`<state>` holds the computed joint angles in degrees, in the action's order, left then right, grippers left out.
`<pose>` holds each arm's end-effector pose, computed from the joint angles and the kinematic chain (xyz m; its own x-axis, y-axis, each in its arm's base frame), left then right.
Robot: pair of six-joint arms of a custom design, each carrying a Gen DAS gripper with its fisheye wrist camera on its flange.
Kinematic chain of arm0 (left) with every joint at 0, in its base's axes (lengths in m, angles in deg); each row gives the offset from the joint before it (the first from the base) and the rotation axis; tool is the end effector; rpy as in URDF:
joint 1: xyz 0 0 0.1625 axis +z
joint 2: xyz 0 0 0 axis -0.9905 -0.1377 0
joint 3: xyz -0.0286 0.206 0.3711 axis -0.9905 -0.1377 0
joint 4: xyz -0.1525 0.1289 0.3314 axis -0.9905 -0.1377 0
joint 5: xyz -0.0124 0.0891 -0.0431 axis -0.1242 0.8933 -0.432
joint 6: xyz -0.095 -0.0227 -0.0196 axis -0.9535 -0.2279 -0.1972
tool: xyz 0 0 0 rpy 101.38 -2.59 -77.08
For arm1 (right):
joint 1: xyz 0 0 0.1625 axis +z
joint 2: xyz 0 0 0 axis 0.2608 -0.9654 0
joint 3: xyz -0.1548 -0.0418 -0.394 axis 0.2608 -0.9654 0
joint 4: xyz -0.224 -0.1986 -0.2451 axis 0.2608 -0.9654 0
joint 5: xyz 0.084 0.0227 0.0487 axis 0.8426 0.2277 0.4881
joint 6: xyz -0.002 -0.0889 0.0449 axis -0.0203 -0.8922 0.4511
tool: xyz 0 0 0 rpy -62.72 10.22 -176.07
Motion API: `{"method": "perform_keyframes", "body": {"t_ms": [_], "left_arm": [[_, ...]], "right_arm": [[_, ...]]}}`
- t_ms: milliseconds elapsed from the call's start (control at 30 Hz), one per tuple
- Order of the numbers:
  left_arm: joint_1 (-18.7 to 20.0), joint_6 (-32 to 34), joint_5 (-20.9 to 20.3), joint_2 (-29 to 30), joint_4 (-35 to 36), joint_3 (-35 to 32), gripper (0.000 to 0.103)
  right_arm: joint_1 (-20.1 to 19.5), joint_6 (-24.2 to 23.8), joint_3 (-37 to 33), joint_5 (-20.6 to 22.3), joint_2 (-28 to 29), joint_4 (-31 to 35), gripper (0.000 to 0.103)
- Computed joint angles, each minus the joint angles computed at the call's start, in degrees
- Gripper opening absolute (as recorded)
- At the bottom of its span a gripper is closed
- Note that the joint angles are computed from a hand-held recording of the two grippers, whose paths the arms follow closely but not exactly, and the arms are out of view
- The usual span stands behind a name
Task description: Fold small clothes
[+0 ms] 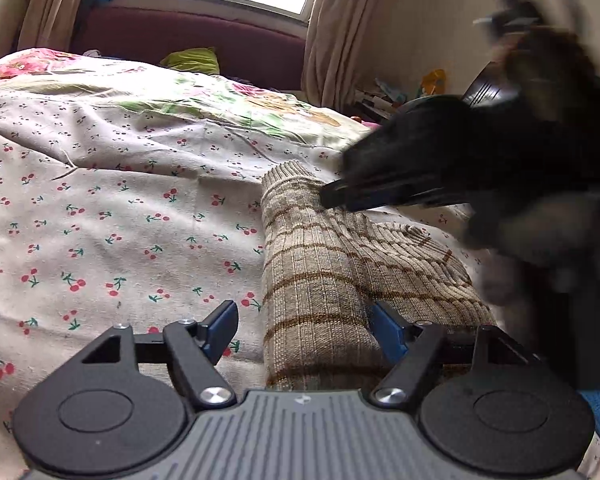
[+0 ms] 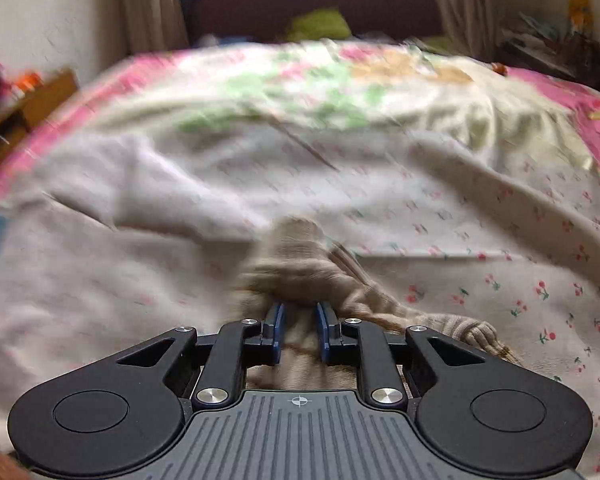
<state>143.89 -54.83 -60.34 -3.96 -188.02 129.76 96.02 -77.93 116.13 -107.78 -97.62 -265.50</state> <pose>-0.0933 -0.5179 0.2157 -0.8295 0.4346 -0.3509 0.5585 0.6325 -0.5367 0.2940 -0.5989 0.0654 -0.7211 0.0676 0.6896 -0.4111 0.7593 -0.5044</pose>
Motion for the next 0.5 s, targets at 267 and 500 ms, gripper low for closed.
{"method": "perform_keyframes", "body": {"t_ms": [267,500], "left_arm": [[0.90,-1.20,-1.07,0.17,1.01,-0.34,0.087],[0.57,-1.07,-0.66,-0.04,0.59,-0.01,0.087]], "right_arm": [[-0.03,-0.22,3.69,3.73,-2.64,-6.62,0.022],[-2.06,-4.10,1.10,8.28,-2.50,-3.81,0.053]]}}
